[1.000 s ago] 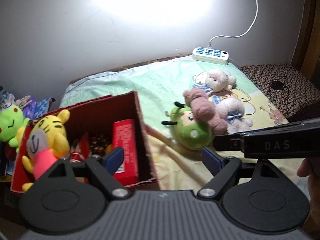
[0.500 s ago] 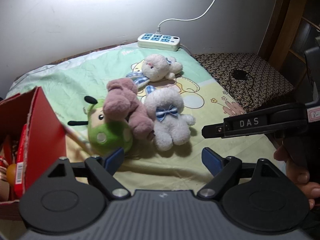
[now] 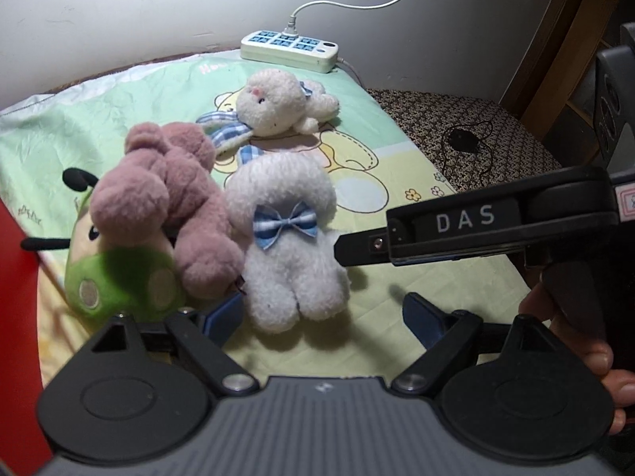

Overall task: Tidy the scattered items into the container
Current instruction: 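Move the right gripper to the white bunny with blue bow, then grasp the white bunny plush with the right gripper and lift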

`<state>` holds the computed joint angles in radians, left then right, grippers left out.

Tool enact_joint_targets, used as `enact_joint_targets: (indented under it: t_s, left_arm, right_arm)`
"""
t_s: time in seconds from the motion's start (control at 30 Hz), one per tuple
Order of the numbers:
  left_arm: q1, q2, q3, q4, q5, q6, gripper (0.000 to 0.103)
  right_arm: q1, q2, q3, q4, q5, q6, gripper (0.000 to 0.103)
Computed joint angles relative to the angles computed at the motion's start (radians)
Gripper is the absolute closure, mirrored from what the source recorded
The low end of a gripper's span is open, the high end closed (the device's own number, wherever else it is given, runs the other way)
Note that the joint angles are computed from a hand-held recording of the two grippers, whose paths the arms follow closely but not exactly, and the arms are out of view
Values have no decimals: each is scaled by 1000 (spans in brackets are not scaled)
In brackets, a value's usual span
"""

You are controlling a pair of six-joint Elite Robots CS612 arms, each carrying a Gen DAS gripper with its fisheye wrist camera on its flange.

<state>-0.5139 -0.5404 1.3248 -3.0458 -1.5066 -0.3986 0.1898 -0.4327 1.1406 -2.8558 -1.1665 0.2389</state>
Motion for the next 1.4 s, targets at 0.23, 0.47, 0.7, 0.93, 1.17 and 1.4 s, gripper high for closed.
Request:
enact_joint_targets:
  t_s: [0.23, 0.47, 0.7, 0.93, 1.17, 1.4]
  left_arm:
    - [22, 32, -43, 16, -49, -79, 15]
    - [21, 46, -70, 42, -37, -58, 15]
    - [27, 44, -69, 44, -62, -41, 15]
    - [26, 35, -54, 46, -89, -20, 17]
    - [24, 10, -4, 10, -163, 14, 18]
    - [18, 16, -7, 5, -194, 30, 19]
  right_arm:
    - [3, 37, -76, 86, 33, -47, 49]
    - [-2, 68, -133, 126, 73, -35, 42]
    - [-18, 77, -145, 150, 185, -50, 74]
    - [-24, 52, -101, 143, 204, -59, 81]
    - [-36, -2, -9, 154, 206, -94, 82]
    - [-46, -43, 79, 128, 163, -69, 68]
